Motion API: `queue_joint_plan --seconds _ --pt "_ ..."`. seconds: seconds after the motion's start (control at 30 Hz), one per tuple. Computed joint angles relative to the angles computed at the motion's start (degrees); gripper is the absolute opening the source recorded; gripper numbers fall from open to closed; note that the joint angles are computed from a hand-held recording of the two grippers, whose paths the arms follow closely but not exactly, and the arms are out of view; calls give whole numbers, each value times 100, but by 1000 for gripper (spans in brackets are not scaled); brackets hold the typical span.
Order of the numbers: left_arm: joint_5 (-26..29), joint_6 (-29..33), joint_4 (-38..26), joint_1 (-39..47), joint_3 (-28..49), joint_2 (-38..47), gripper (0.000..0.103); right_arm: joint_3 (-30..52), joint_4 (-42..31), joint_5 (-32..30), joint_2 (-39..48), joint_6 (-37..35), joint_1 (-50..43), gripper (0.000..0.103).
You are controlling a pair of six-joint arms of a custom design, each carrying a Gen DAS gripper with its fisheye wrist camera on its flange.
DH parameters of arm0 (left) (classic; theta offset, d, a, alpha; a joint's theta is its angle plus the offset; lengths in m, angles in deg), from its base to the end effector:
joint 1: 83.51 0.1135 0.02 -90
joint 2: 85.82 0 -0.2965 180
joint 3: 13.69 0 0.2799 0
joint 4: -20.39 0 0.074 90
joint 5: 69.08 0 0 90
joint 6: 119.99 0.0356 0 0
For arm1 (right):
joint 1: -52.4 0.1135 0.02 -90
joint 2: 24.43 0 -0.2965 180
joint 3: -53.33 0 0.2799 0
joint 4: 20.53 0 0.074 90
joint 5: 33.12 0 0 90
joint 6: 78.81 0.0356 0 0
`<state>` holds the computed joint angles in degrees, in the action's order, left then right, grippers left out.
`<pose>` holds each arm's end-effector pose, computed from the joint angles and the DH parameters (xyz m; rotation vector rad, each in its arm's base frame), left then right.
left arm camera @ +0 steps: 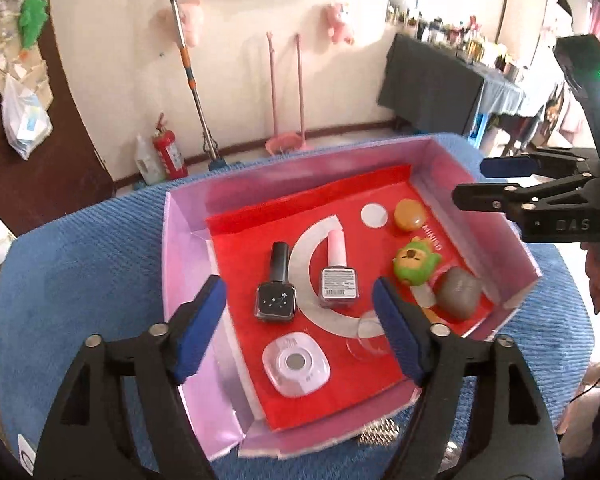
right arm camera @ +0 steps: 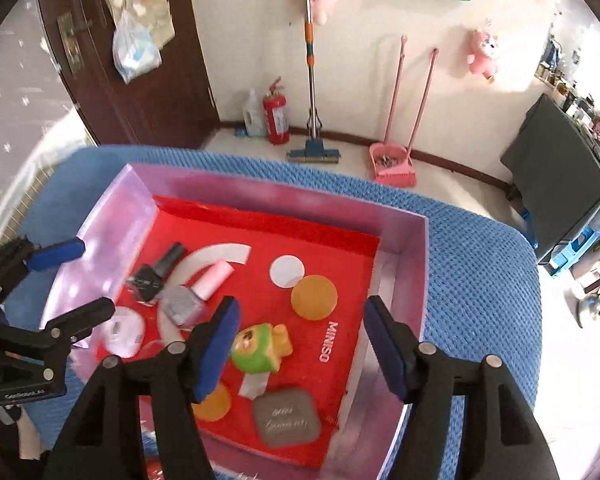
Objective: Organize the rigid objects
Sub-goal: 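Open both tools and lift them back from the box, then move the left tool toward the gold studded roller while the right tool approaches the red-capped jar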
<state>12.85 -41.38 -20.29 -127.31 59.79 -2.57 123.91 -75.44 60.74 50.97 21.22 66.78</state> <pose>0.2420 -0.2252 0.2762 0.6255 2.3753 -0.2554 0.2712 0.0671 0.2823 -0.0753 2.6097 0.0633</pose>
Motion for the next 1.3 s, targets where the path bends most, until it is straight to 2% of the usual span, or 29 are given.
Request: queue_joint_plan --seconds 0.03,0.17,0.27,0.3,0.4,0.5,0.53,0.6,0.63,0.7,0.73,0.83,0.9,1.0,1.13,1.3 --pt "-66 -7 55 -36 -95 -138 77 -67 -13 -3 -242 27 30 69" --pt "-349 -182 146 -253 -467 -784 77 -265 -197 370 -1113 192 415 85" --pt "-612 -313 201 -484 -808 -1362 84 -386 -412 682 -1746 436 854 92" --pt "-715 -362 242 -579 -900 -1507 85 -409 -487 844 -1930 536 1039 97" --pt "-1202 -567 280 -1002 -1260 -2079 86 -518 -793 1728 -2535 988 1973 103" --pt "-1623 -823 300 -1414 -1590 -2573 88 -570 -1282 2746 -2937 1855 3092 103" --pt "-1838 -955 290 -1604 -1725 -2747 93 -608 -1557 3239 -3083 2396 3711 103" --pt "-2370 -1264 263 -2042 -1994 -3054 97 -656 -2031 3824 -3202 3263 4538 103" --pt "-2641 -1428 218 -2247 -2087 -3135 97 -678 -2480 4243 -3201 4057 5190 103" --pt "-3048 -1755 162 -2669 -2307 -3280 97 -735 -3056 4656 -3085 5153 5995 103" --pt "-3148 -1884 158 -2792 -2406 -3311 97 -812 -3495 4871 -2980 6036 6555 103" --pt "-3441 -2394 130 -3190 -2734 -3312 97 -1085 -4262 5077 -2718 7845 7523 103" --pt "-3565 -2730 169 -3354 -2940 -3207 97 -1407 -4422 5080 -2509 8849 8013 103" --pt "-3561 -3111 244 -3560 -3219 -3063 97 -1733 -4465 4975 -2026 9815 8401 103" --pt "-3562 -3426 469 -3637 -3525 -2877 97 -2170 -3964 4908 -1439 10355 8647 103" --pt "-3304 -3543 693 -3535 -3757 -2745 97 -2623 -3161 4752 -1410 10100 8451 103"
